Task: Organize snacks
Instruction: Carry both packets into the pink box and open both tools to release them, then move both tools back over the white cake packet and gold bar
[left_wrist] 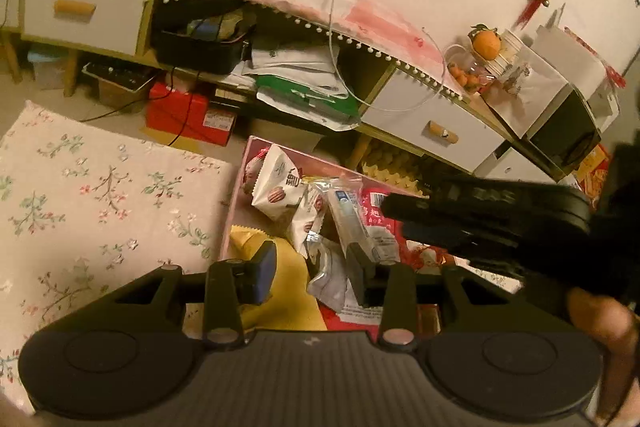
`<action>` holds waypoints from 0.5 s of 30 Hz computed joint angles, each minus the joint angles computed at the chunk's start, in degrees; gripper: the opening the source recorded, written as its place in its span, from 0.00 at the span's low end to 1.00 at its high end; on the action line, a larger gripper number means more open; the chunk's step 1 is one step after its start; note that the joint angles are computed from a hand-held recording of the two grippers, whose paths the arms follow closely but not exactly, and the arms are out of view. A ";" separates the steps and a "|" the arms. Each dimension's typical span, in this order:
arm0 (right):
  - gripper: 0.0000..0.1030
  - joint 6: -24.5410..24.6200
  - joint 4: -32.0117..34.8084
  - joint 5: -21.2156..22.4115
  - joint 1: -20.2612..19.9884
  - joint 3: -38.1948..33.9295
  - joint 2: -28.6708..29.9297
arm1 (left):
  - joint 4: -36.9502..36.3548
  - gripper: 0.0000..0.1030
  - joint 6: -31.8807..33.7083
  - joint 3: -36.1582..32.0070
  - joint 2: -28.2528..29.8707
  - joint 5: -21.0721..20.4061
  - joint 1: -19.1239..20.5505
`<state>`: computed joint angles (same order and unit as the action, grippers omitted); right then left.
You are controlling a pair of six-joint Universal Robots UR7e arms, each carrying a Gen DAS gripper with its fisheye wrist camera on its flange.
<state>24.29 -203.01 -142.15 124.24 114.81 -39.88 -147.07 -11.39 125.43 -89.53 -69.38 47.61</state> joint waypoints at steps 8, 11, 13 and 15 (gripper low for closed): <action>0.30 8.86 9.09 -3.77 4.45 4.66 -4.98 | 5.77 0.47 -3.88 1.05 -3.78 1.85 -2.45; 0.30 12.32 13.89 -4.24 5.74 5.77 -6.04 | 8.65 0.50 -4.23 2.07 -5.94 2.00 -4.19; 0.33 14.86 16.42 -4.67 6.70 6.57 -6.62 | 10.21 0.53 -4.39 2.83 -7.39 1.51 -5.44; 0.34 17.48 18.78 -4.54 7.63 7.75 -7.45 | 12.07 0.57 -4.25 3.51 -8.77 0.26 -6.51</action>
<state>41.77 -184.23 -146.69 131.88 122.56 -47.33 -135.00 -15.64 128.94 -98.30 -69.12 41.10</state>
